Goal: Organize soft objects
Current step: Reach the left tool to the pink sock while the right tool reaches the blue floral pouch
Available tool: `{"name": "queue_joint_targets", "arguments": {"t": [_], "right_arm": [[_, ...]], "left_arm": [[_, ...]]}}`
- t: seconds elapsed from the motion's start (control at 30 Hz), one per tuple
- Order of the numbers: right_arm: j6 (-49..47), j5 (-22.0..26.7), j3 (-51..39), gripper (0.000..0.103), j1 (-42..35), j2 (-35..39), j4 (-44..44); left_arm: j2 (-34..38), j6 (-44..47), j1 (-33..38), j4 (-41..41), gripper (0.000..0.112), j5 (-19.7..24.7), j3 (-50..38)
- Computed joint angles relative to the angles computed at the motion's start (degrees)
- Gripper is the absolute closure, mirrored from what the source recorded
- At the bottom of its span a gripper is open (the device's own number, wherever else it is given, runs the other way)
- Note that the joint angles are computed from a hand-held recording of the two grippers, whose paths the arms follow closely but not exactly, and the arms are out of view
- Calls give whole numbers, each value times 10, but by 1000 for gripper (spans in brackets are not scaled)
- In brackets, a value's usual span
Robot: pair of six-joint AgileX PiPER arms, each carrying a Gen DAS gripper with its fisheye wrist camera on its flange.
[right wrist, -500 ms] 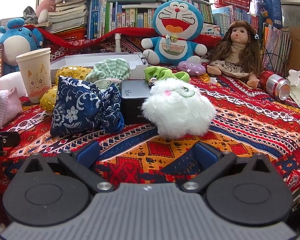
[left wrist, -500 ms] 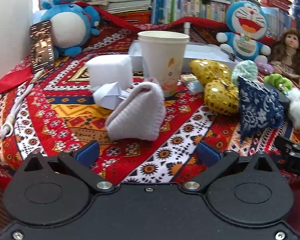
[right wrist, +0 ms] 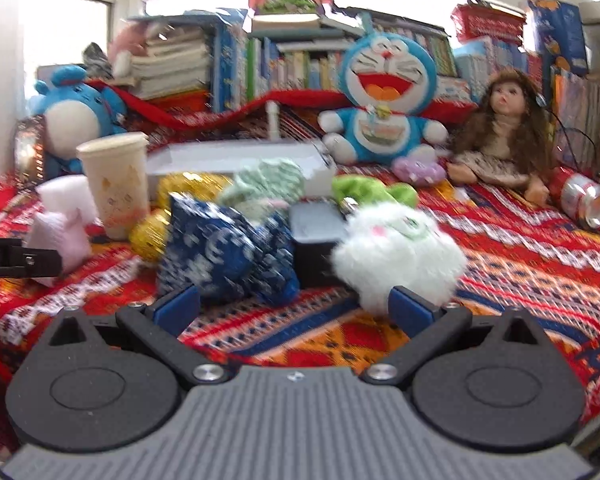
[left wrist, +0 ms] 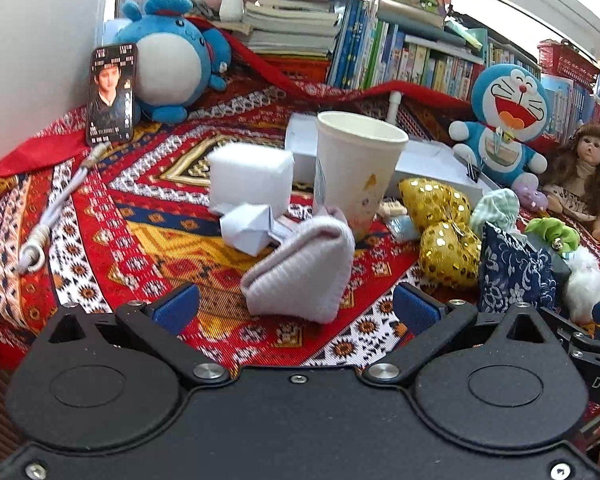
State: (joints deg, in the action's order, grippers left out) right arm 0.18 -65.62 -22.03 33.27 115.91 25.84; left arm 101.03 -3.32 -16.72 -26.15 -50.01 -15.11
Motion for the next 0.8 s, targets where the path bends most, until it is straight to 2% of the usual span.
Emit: {"name": "queue_joint_targets", "arguments": {"t": [0.07,0.17,0.23,0.4,0.7,0.8], "right_arm": [[0,-2,-4,0,1,-2,-12],[0,9,-16,0,-3,-6,-25],[-2,23,-26,0,-6,-9,-32],[-10,32,-38,0,-8,-9,-42],[-10,37,-55,0,-7,-1,-53],[-19,41,-63,0,-5,2,-49]], "left_arm": [[-9,5,4,-1,9,20,-4],[-8,22,7,-5,9,20,-9],[1,26,12,5,9,-3,-9],[43,45,14,17,9,-100,1],[52,31,45,58,9,-85,-7],[60,32,39,44,10,-92,-8]]}}
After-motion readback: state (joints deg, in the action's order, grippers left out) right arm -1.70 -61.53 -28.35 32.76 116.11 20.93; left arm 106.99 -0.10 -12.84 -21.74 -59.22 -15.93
